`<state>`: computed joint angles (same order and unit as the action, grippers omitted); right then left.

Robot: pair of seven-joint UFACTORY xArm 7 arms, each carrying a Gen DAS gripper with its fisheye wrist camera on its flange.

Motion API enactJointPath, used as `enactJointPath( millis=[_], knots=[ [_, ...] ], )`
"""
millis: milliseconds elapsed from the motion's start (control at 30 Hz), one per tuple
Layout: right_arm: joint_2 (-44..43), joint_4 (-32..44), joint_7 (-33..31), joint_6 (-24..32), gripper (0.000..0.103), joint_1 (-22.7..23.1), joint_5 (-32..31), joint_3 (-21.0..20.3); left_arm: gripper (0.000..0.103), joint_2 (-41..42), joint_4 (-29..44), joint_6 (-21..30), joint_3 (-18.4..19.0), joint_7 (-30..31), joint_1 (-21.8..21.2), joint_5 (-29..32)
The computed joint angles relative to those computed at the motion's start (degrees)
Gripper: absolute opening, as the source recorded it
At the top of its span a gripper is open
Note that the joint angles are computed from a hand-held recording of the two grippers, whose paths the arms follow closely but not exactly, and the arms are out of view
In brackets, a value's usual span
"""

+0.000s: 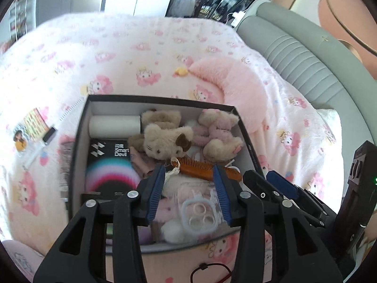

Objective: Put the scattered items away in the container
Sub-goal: 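Lower the comb into the box and open the left gripper, then lift the left gripper out of the box toward the cards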

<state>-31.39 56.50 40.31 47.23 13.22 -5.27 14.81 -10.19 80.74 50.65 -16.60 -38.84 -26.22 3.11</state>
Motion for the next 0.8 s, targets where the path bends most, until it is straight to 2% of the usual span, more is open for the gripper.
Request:
enactJointPath(
  millis=[133, 367, 633, 800],
  knots=[
    [-3.8, -0.4, 3.6, 2.1, 0.058, -0.5, -0.8, 2.1, 0.048, -4.9, -3.3, 0.4, -0.1, 1.5, -0.1, -0.1],
    [-6.6, 2.3, 7.8, 7.2, 0.058, -1.0, -2.9, 6.2, 0.048, -11.5, -7.6, 0.6, -0.3, 4.3, 0.1, -3.6],
    [-5.4, 5.4, 10.5, 9.8, 0.059, 0.1, -3.5, 9.3, 0.048, -18.0, -12.0, 1.6, 0.3, 5.9, 1.8, -5.9],
    [-1.6, 7.7, 11.5, 8.1, 0.059, 1.8, -4.7, 11.4, 0.048, -23.2, -15.2, 4.3, 1.9, 7.7, 3.9, -6.4]
  ],
)
